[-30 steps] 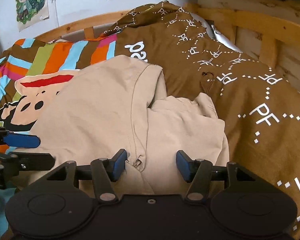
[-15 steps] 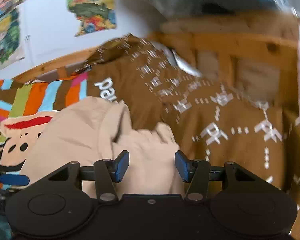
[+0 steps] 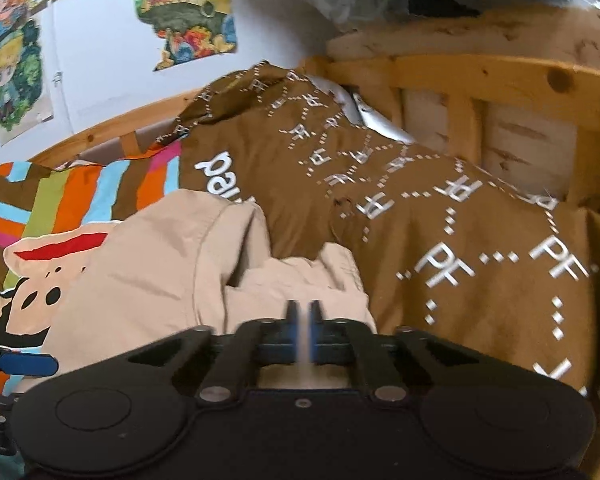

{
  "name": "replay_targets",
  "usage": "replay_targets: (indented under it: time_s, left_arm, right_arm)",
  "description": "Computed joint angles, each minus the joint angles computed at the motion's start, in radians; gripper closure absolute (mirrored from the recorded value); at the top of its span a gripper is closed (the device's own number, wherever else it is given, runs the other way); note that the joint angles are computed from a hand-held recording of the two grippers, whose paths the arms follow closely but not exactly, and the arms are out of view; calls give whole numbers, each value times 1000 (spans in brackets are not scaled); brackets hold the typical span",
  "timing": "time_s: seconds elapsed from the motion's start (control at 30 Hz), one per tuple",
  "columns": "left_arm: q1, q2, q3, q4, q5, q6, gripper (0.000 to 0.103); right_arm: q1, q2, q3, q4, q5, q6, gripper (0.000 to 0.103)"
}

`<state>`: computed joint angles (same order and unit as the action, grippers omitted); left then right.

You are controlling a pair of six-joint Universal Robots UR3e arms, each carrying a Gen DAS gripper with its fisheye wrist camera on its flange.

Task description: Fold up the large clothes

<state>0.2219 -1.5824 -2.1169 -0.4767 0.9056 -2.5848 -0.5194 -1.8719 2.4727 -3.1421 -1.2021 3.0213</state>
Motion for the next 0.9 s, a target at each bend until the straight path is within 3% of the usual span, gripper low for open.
replay_targets:
  time_s: [0.17, 0.23, 0.3, 0.37, 0.43, 0.53, 0.63, 0.73, 0.83, 0.9]
  left_arm:
    - [-1, 0, -8, 14, 2, 7, 15]
    - [-4, -3, -1, 8, 3, 6, 14]
    - [-6, -3, 6, 0, 3, 4, 14]
    - [13, 4, 8, -26, -26, 11, 14]
    - [53, 19, 18, -94, -83, 20, 14]
    - [135, 52, 15, -153, -178, 20, 13]
    - [214, 68, -16, -76, -245, -38, 8]
    - [232, 10, 35, -23, -196, -114, 6]
    - [234, -96, 156, -154, -180, -99, 6]
    - [239, -163, 245, -309, -195, -48, 8]
  right_arm:
    - [55, 45, -29, -21, -132, 44, 100]
    - [1, 4, -4, -10, -90, 63, 75]
    - [-55, -17, 0, 46, -24, 64, 66]
    - [-74, 1, -8, 69, 11, 72, 66]
    - [-60, 28, -6, 17, 2, 59, 81]
    - [5, 91, -6, -119, -76, 5, 95]
    - [56, 183, -22, -266, -128, -29, 97]
    - [89, 280, -65, -336, -175, -60, 98]
    - [90, 343, -103, -324, -187, -50, 98]
    - [86, 352, -107, -316, -184, -47, 98]
